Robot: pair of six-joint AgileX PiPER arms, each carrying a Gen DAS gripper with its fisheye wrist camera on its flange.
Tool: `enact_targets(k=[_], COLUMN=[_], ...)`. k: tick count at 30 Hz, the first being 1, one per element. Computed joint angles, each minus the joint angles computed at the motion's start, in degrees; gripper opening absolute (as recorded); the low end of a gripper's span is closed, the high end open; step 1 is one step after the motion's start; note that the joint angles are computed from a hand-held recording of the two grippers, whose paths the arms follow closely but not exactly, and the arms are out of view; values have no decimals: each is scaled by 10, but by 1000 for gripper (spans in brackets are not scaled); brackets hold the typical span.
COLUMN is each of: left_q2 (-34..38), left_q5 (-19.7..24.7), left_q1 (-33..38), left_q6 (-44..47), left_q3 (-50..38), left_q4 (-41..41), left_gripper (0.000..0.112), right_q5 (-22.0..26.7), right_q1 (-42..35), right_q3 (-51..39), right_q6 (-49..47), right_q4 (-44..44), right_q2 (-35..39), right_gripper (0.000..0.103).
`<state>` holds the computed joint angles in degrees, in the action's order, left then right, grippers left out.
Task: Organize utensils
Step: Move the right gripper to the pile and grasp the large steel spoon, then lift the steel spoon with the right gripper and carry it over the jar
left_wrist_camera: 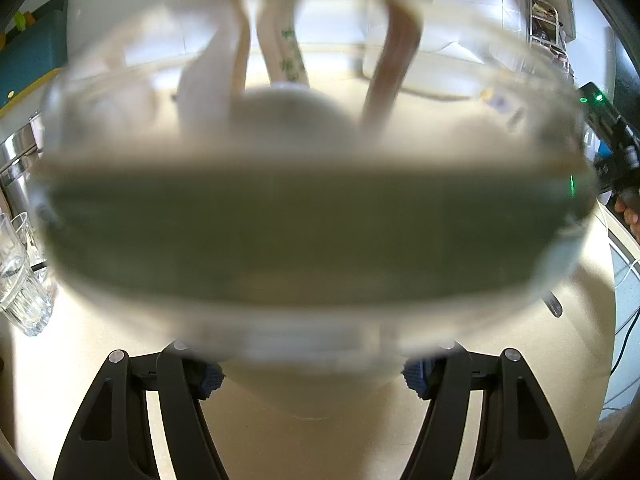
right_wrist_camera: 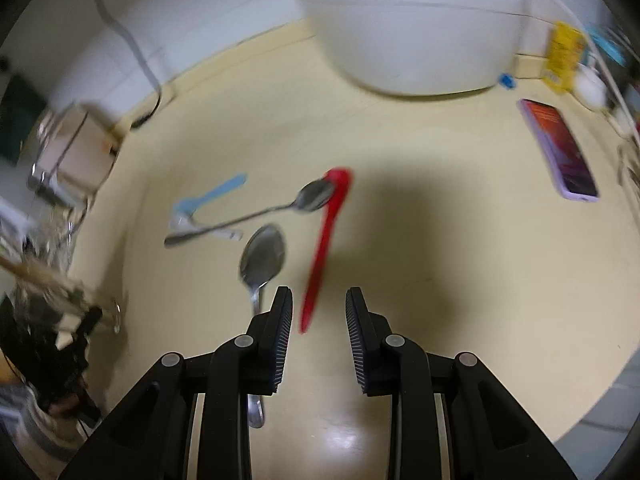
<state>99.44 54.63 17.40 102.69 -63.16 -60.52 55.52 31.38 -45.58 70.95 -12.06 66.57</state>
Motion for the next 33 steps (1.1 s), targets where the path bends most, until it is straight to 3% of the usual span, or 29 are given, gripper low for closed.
enact_targets(k=[5,11,18,30,33], left_q2=[0,-2,-1,-1,0], left_q5=[1,0,2,2,1], left_q1=[1,0,1,1,1], left_q6=[-1,1,0,0,1], left_q3=[-1,4,3,2,3], left_q4=[1,-1,-1,0,-2], left_gripper=[72,72,72,72,72], right_q5=[-28,-46,36,-24,-32], right_q1=[-5,-40,-28,-29,-9], right_q3=[-49,-101,-182,-107,-89], right_q6=[-63,-144,-152,-138,-98], right_q4=[15,49,28,28,7], right_q2=[99,176,270,199,170], right_gripper=[30,44,45,40,40])
